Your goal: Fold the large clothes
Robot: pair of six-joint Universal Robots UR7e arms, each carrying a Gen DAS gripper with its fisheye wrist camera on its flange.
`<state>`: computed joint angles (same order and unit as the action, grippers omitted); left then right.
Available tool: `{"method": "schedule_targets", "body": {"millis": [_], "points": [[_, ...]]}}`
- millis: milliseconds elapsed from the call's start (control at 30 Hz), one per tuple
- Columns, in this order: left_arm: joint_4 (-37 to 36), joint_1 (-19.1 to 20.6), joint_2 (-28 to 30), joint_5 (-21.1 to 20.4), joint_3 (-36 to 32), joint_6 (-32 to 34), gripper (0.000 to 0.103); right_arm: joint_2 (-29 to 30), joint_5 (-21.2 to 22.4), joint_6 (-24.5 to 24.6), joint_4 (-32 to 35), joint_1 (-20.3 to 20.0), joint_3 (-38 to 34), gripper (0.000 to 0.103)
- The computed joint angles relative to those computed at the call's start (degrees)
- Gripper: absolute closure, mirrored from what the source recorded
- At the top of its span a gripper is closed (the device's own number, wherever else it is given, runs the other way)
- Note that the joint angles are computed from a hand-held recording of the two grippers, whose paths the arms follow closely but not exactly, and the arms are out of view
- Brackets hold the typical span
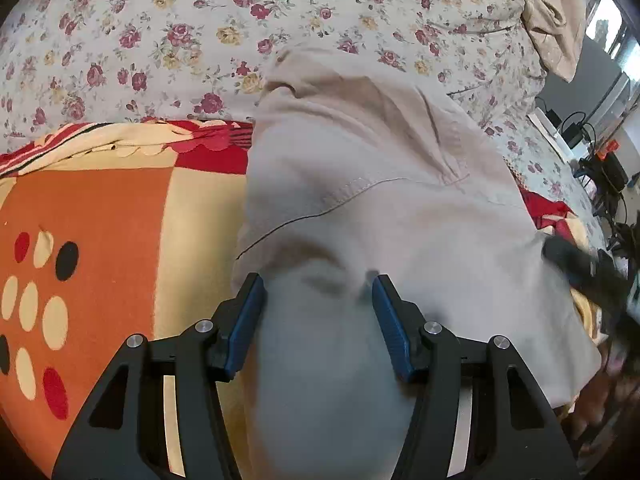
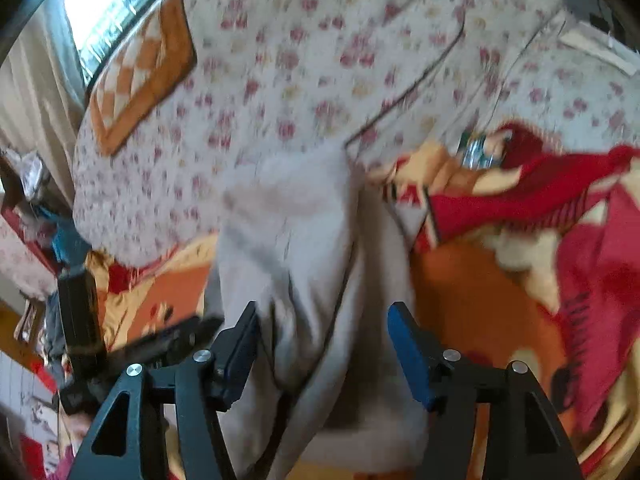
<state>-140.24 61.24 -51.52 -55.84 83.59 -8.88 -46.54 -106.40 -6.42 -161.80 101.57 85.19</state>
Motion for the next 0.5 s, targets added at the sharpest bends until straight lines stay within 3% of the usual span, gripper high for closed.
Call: {"method": "schedule_targets", "body": {"millis": [100,233,300,333,500], "points": [[-1.50,0.08,0.12,0.00,0.49,0.23,0.046,2.99,0.14,0.16,0.68,-0.07,-5.11,0.041],[-2.44,-0.42,-0.45,0.61,1.74,0.68,0.046,8.42,2.20,0.40,9.54,-1.05,-14.82,0.042],[-2.48,-0.75,-0.63,0.74,2.00,0.36,0.046,10.33,3.12,0.10,11.37,-1.67,-17.61,0.058],[-2.69,-0.97,-0.73,0.75,2.13,0.22,0.046,11.10,3.47,0.36,12.37,-2.00,-18.56,0.073],[-4.65,-1.55,-0.30,-2.19,0.80,-0.46,0.046,10.50,4.36,0.56,11.65,-2.38,-17.31,0.084]]}}
